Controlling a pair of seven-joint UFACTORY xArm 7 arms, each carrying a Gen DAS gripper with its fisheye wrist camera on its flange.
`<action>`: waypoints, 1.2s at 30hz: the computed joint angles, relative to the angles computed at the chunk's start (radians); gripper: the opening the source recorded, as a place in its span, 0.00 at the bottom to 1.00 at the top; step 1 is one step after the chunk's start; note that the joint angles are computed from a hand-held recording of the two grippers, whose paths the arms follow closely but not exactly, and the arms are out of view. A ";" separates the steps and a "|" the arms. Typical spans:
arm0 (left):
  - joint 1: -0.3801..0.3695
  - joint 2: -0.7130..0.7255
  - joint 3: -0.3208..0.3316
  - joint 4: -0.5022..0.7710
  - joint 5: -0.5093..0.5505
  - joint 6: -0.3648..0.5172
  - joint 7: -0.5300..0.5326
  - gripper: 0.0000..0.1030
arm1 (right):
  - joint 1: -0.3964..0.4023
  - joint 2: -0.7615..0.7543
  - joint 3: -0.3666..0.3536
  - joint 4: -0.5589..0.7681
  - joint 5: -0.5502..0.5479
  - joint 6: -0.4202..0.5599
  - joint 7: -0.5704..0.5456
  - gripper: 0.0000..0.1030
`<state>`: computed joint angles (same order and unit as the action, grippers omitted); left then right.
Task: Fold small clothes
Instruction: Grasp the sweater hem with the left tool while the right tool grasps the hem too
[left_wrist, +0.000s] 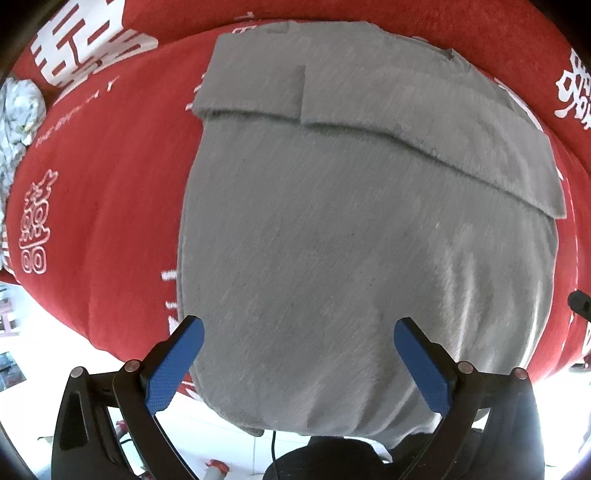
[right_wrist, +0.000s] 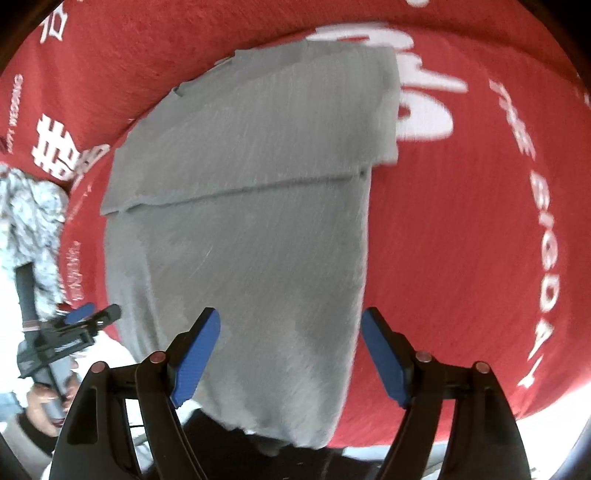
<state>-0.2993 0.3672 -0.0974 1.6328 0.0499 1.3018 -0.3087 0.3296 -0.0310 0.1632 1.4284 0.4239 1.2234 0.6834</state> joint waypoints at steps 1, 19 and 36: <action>0.009 -0.029 -0.001 -0.048 -0.012 -0.021 0.011 1.00 | 0.002 -0.034 0.001 -0.047 0.034 -0.035 0.007 0.79; 0.157 -0.383 0.036 -0.664 -0.295 -0.187 0.154 1.00 | 0.162 -0.498 0.031 -0.660 0.382 -0.342 0.192 0.79; 0.126 -0.367 0.014 -0.698 -0.457 -0.239 0.210 0.82 | 0.324 -0.412 0.033 -0.691 0.618 -0.489 0.037 0.74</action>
